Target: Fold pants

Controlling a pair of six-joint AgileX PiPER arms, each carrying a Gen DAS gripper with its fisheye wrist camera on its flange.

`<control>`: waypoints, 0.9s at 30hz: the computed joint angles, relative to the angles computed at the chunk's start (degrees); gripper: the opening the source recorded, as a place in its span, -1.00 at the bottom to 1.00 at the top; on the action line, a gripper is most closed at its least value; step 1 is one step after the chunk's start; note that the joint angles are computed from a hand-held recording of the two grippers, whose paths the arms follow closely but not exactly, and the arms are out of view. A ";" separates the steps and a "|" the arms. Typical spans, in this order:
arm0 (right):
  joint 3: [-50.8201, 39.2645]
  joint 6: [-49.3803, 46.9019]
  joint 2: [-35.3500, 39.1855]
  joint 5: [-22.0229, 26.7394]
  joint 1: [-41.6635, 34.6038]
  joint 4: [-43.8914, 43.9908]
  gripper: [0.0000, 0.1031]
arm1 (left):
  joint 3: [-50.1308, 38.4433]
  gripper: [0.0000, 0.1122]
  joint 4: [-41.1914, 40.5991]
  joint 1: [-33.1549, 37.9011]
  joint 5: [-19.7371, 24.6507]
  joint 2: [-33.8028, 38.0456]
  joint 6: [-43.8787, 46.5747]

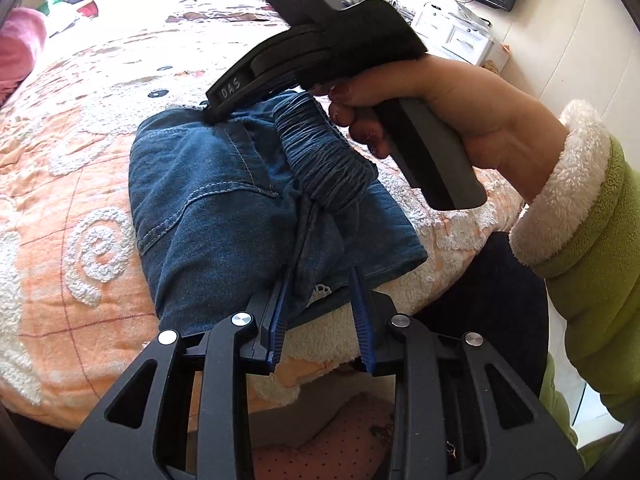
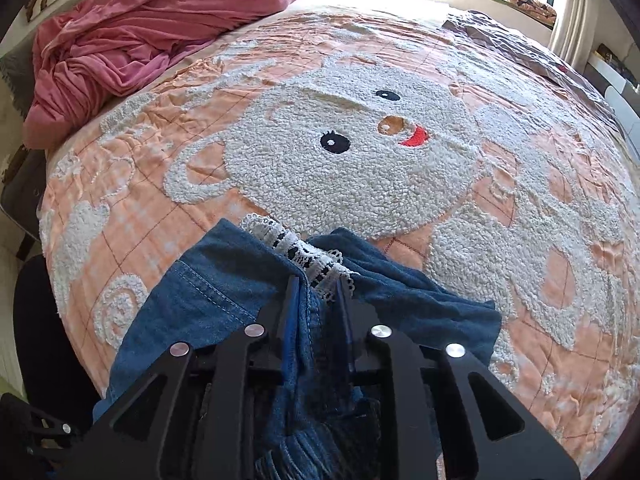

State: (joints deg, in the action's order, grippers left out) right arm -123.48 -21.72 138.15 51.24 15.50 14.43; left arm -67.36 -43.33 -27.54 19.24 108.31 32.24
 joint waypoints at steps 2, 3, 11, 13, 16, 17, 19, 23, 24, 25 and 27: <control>3.53 -1.16 -2.48 -2.14 -0.64 1.80 -0.49 | -0.06 -0.61 -0.16 0.06 0.12 0.08 0.10; 5.57 -1.78 -3.88 -3.46 -1.05 2.88 -0.38 | -0.13 -0.61 0.04 0.07 0.16 0.12 -0.06; 21.81 -9.06 -15.30 -11.67 -4.70 12.97 0.12 | 0.18 -0.61 -0.25 -0.03 -0.23 0.05 0.00; 25.92 -11.56 -17.94 -13.07 -5.56 15.36 0.15 | 0.28 -0.61 0.35 -0.13 -0.18 -0.13 -0.61; 31.27 -14.40 -21.21 -15.11 -6.74 18.11 0.26 | 0.38 -0.60 1.37 -0.38 -0.27 -0.44 -1.73; 32.82 -15.23 -22.15 -15.62 -7.15 19.00 0.32 | 0.42 -0.59 1.80 -0.48 -0.29 -0.60 -2.22; 35.85 -16.77 -24.03 -16.68 -7.98 20.73 0.36 | 0.67 -0.54 2.73 -0.75 -0.44 -1.06 -3.21; 41.39 -21.67 -27.82 -17.83 -9.91 26.04 0.46 | 1.07 -0.37 5.84 -1.62 -0.66 -2.44 -6.46; 42.32 -22.67 -28.47 -17.85 -10.32 27.18 0.48 | 1.23 -0.33 6.94 -1.88 -0.74 -2.88 -7.56; 43.62 -23.94 -29.38 -18.06 -10.78 28.67 0.49 | 1.43 -0.30 8.01 -2.05 -0.78 -3.43 -8.56; 45.41 -24.79 -30.69 -18.27 -11.29 29.91 0.50 | 1.77 -0.26 8.72 -2.20 -0.85 -4.26 -9.00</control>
